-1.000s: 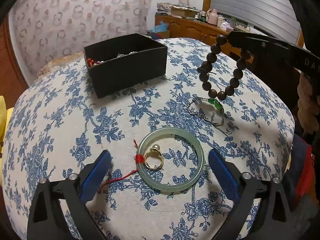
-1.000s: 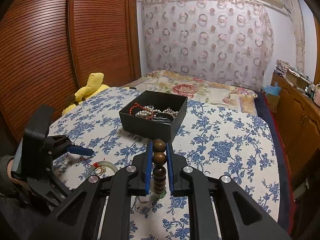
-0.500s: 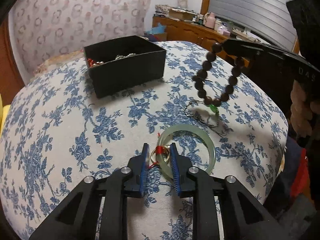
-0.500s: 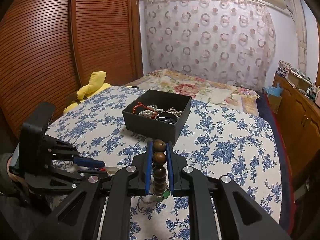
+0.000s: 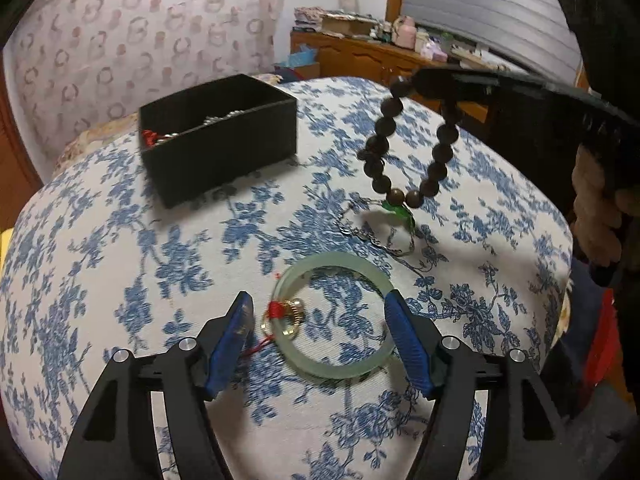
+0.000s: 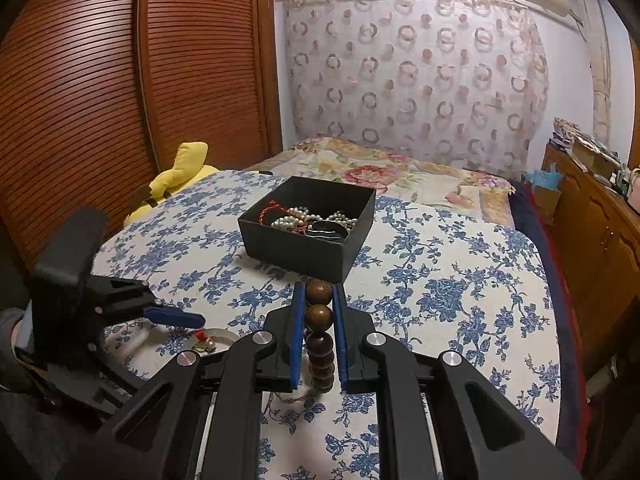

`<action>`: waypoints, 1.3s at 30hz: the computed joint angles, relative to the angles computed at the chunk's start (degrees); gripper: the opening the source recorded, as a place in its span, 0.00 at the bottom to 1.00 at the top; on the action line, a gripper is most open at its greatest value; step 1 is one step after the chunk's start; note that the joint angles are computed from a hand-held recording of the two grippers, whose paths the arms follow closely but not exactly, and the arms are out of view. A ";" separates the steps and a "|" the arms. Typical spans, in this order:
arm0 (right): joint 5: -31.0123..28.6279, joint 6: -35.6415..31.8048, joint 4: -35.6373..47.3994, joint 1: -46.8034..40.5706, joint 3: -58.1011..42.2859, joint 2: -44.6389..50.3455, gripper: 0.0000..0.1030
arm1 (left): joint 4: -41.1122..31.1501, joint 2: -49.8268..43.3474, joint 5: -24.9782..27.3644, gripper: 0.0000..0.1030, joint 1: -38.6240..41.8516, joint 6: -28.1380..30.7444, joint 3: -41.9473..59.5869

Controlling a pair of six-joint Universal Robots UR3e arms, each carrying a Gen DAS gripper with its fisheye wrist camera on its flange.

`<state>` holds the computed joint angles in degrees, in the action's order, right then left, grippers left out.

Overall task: Organize jewelry
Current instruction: 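Grasp the jade bangle with the left tool while the right tool holds the bead bracelet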

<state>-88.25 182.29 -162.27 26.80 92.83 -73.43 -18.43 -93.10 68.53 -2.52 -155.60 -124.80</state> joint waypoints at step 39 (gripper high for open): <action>-0.02 -0.18 -0.55 -0.53 1.64 -0.51 0.15 | 0.72 -2.40 3.64 0.67 -4.93 2.23 1.43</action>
<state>-88.27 182.11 -162.82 26.26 94.47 -73.94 -17.71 -95.51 72.17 -7.45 -153.37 -123.37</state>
